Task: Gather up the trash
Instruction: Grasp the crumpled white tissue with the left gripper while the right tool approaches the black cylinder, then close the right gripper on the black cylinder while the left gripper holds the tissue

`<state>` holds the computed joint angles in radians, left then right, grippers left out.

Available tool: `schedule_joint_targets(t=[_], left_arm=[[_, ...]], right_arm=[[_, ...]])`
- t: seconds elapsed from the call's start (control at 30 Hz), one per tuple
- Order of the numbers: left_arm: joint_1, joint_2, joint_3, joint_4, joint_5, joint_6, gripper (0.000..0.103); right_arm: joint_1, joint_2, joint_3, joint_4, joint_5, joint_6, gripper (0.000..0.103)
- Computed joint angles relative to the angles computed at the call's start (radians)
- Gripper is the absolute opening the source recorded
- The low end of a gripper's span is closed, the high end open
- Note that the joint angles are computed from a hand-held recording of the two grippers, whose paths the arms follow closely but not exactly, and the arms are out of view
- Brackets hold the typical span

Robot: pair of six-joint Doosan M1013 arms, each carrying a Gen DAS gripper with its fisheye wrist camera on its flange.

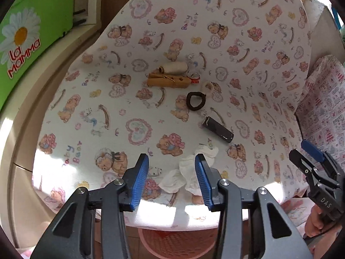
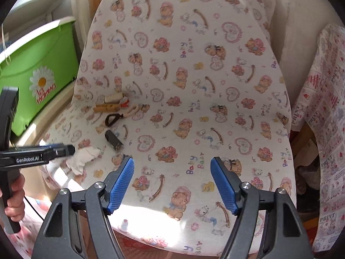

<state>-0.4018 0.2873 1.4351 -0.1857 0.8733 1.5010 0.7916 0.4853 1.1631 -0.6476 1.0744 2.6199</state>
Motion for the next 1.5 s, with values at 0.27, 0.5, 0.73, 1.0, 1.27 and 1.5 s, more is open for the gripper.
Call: schedule_joint_targets(t=[0.27, 0.5, 0.73, 1.0, 1.27, 1.5], left_arm=[[-0.028, 0.008, 0.006, 0.045, 0.028, 0.068, 0.068], [-0.056, -0.018, 0.049, 0.153, -0.055, 0.052, 0.012], [-0.031, -0.051, 0.065, 0.101, -0.162, 0.030, 0.009], [0.003, -0.051, 0.059, 0.113, -0.139, -0.060, 0.009], [0.001, -0.048, 0.058, 0.145, -0.140, -0.077, 0.009], [0.007, -0.029, 0.046, 0.170, -0.097, -0.119, 0.010]], right_arm=[[-0.004, -0.014, 0.019, 0.020, -0.043, -0.001, 0.064], [-0.007, -0.035, 0.038, 0.020, -0.081, 0.041, 0.052], [-0.012, -0.031, 0.035, 0.021, -0.103, 0.068, 0.038], [-0.019, 0.035, -0.049, 0.084, -0.120, -0.015, 0.037], [-0.037, 0.126, -0.165, 0.211, -0.102, -0.103, 0.037], [-0.030, 0.183, -0.234, 0.207, -0.045, -0.175, 0.037]])
